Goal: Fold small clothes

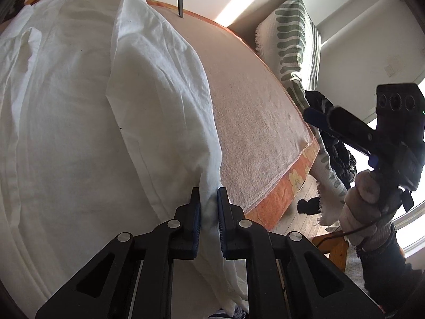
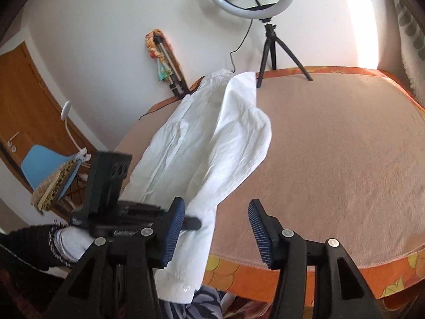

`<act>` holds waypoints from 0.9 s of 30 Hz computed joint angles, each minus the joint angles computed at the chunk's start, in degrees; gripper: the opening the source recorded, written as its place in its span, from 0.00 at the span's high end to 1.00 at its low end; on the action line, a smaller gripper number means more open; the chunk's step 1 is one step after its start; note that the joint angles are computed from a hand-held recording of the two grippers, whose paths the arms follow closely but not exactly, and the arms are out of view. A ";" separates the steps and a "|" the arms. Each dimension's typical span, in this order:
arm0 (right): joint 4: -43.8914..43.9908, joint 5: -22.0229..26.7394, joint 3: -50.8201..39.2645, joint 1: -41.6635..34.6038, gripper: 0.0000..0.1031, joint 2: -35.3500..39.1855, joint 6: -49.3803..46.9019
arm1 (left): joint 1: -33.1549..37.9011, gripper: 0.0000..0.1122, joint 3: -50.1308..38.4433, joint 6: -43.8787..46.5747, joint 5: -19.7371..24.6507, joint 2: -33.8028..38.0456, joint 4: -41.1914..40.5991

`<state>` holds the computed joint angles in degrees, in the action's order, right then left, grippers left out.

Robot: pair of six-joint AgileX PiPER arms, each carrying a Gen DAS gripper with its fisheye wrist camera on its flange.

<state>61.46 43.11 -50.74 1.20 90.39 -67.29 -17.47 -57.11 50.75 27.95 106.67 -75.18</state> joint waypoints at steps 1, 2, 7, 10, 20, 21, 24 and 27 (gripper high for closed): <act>0.68 0.66 -3.99 -0.53 0.40 4.26 1.11 | -0.18 0.92 0.17 0.26 -0.30 -0.18 -0.45; 1.22 0.89 -8.17 -0.66 0.38 8.62 2.79 | -0.27 0.92 0.35 0.51 -0.57 -0.35 -0.85; -2.23 3.04 -30.45 1.19 0.38 29.55 18.56 | 0.26 0.92 2.09 4.28 -0.64 -1.29 -5.52; -2.91 5.54 -40.45 2.64 0.40 38.06 25.57 | 1.12 0.93 2.94 6.71 0.13 -1.39 -7.89; -8.82 11.00 -53.74 6.93 0.96 40.64 36.69 | 6.22 0.94 7.62 18.51 7.70 -1.55 -19.67; -12.64 10.93 -55.47 8.15 0.96 40.00 39.96 | 6.90 0.94 8.22 19.62 8.91 -1.69 -20.83; -27.97 11.95 -62.13 13.59 0.96 38.83 51.18 | 9.11 0.94 10.40 22.58 12.28 -2.31 -23.03; -43.74 15.20 -70.94 20.97 0.97 40.71 59.41 | 11.33 0.94 12.53 24.82 14.40 -3.04 -24.30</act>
